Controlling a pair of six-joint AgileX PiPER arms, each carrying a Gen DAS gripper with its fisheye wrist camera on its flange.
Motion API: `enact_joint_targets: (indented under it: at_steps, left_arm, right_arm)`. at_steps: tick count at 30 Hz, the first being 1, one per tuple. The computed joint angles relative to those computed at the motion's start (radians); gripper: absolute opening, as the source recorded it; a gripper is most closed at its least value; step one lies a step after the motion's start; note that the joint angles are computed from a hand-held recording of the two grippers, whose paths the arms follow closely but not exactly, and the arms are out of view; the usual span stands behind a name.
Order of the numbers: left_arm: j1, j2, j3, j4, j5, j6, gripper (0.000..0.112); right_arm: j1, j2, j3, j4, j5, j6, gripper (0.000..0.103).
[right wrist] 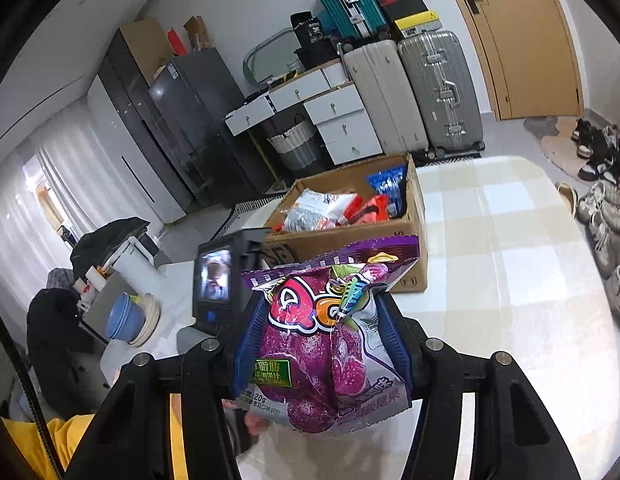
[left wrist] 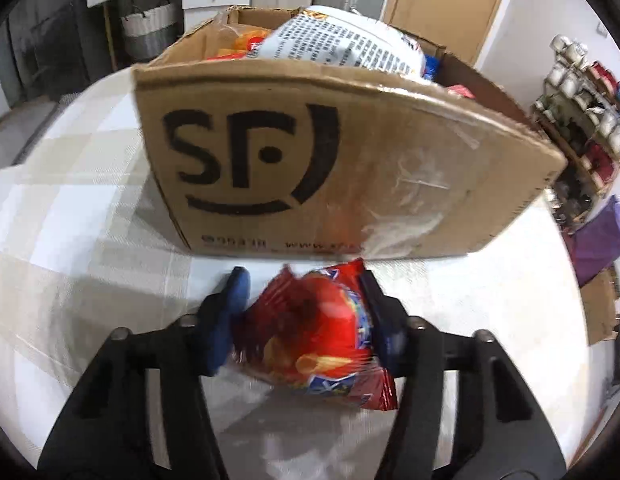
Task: Organize snacks
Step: 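Lift both held packs and carry them over the SF box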
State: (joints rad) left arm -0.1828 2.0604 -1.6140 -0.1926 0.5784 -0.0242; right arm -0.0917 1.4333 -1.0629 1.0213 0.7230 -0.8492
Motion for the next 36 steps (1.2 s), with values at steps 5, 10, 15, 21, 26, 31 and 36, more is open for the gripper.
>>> enact_joint_targets:
  at_steps: [5, 10, 15, 21, 26, 31, 36]
  left_arm:
    - [0.066, -0.04, 0.04, -0.179, 0.035, 0.194, 0.041]
    - [0.109, -0.08, 0.077, -0.258, 0.069, 0.306, 0.038]
    - [0.16, -0.12, 0.136, -0.318, 0.052, 0.422, 0.038]
    - [0.193, -0.319, 0.297, -0.364, 0.017, 0.536, 0.038]
    - [0.248, -0.545, 0.406, -0.414, 0.085, 0.6, 0.038]
    - [0.257, -0.779, 0.458, -0.321, 0.143, 0.513, 0.038]
    - [0.365, -0.925, 0.435, -0.347, 0.273, 0.533, 0.038]
  right_arm:
    - [0.01, 0.003, 0.025, 0.024, -0.008, -0.01, 0.055]
    - [0.023, -0.023, 0.052, 0.029, -0.017, -0.001, 0.055]
    - [0.03, -0.068, 0.083, 0.032, -0.018, 0.0, 0.055]
    - [0.043, -0.136, 0.121, 0.025, -0.015, 0.007, 0.055]
    - [0.081, -0.213, 0.142, -0.01, -0.023, 0.052, 0.055]
    - [0.107, -0.294, 0.152, -0.036, -0.024, 0.091, 0.055]
    - [0.155, -0.38, 0.166, -0.074, -0.033, 0.138, 0.055]
